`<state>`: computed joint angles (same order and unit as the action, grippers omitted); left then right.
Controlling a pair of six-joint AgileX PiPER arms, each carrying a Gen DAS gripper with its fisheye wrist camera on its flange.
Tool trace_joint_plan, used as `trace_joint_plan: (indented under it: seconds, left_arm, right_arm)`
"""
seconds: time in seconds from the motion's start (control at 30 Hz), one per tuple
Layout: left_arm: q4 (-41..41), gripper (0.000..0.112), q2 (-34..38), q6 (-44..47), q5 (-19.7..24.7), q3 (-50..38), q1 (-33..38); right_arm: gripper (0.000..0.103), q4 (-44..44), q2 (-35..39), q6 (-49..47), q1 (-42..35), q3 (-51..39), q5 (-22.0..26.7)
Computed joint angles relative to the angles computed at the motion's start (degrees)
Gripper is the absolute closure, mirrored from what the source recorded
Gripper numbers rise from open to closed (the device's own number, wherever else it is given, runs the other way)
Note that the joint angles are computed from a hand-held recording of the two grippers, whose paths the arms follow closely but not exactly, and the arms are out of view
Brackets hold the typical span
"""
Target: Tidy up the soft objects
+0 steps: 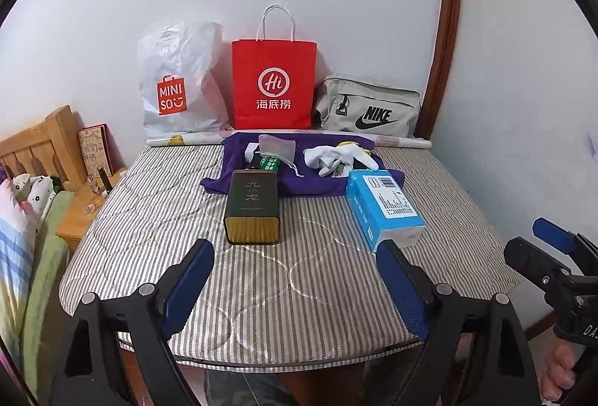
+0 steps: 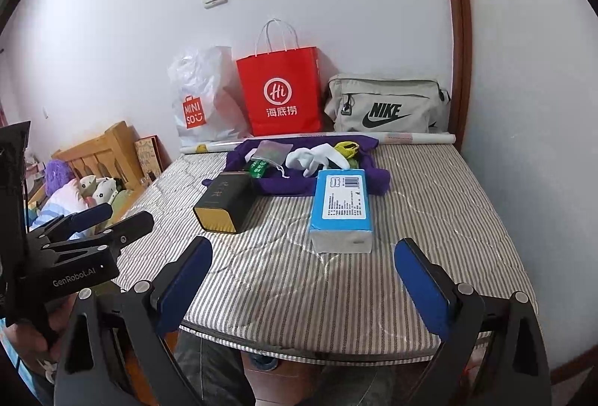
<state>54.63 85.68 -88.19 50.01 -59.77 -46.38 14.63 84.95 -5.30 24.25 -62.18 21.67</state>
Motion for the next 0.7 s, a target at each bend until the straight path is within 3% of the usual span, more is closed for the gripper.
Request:
trace_joint_plan:
  seconds: [0.7]
  left_arm:
    - [0.0,0.024,-0.3,-0.4,0.8,0.2,-1.1]
  right_arm:
    - [0.006,0.4,-1.5,-0.2,0.4,1.0,0.0]
